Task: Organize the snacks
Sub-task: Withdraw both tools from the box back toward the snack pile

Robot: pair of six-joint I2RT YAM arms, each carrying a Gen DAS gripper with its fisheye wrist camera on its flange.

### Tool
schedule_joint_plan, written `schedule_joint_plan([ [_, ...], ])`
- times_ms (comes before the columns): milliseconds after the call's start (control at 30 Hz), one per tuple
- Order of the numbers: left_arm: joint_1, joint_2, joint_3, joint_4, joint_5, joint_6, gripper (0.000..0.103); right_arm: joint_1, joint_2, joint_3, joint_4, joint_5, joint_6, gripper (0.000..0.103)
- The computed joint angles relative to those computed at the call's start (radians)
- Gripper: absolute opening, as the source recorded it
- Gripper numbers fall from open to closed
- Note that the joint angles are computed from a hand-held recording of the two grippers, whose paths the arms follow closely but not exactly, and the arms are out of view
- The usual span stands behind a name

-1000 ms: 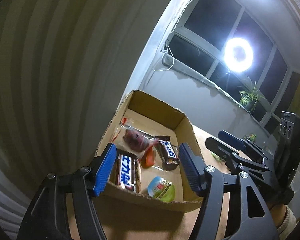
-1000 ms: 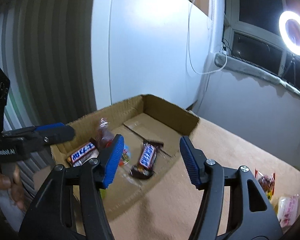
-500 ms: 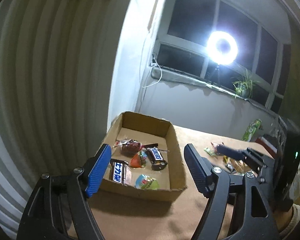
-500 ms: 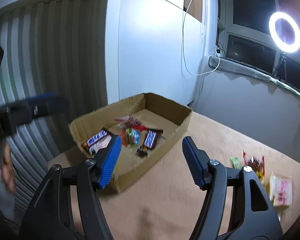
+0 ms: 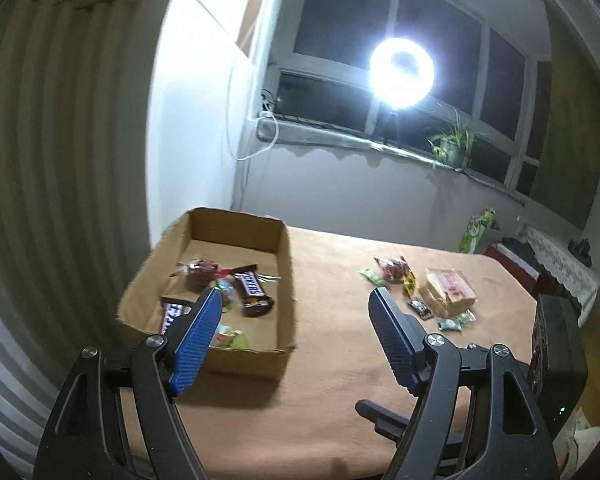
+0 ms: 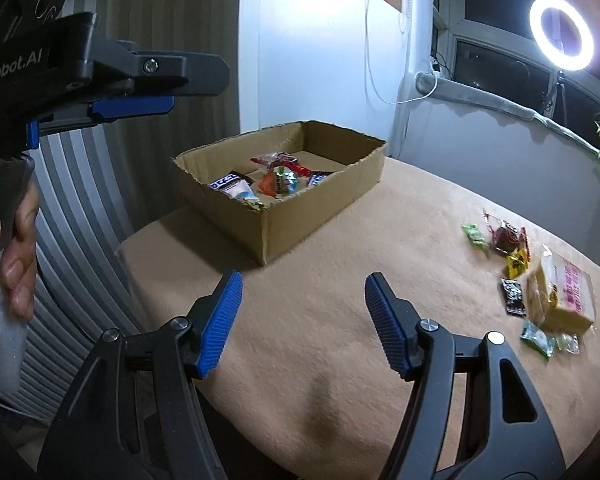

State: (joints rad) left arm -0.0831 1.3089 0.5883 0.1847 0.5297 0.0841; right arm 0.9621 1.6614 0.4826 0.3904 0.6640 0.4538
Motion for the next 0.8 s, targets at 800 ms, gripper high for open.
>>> schedule_joint_plan([
  [800, -0.443, 0.209, 0.139, -0.032, -0.238, 0.001, 0.076, -0.369, -0.376, -0.365, -0.032, -0.144, 0.002, 0.068],
])
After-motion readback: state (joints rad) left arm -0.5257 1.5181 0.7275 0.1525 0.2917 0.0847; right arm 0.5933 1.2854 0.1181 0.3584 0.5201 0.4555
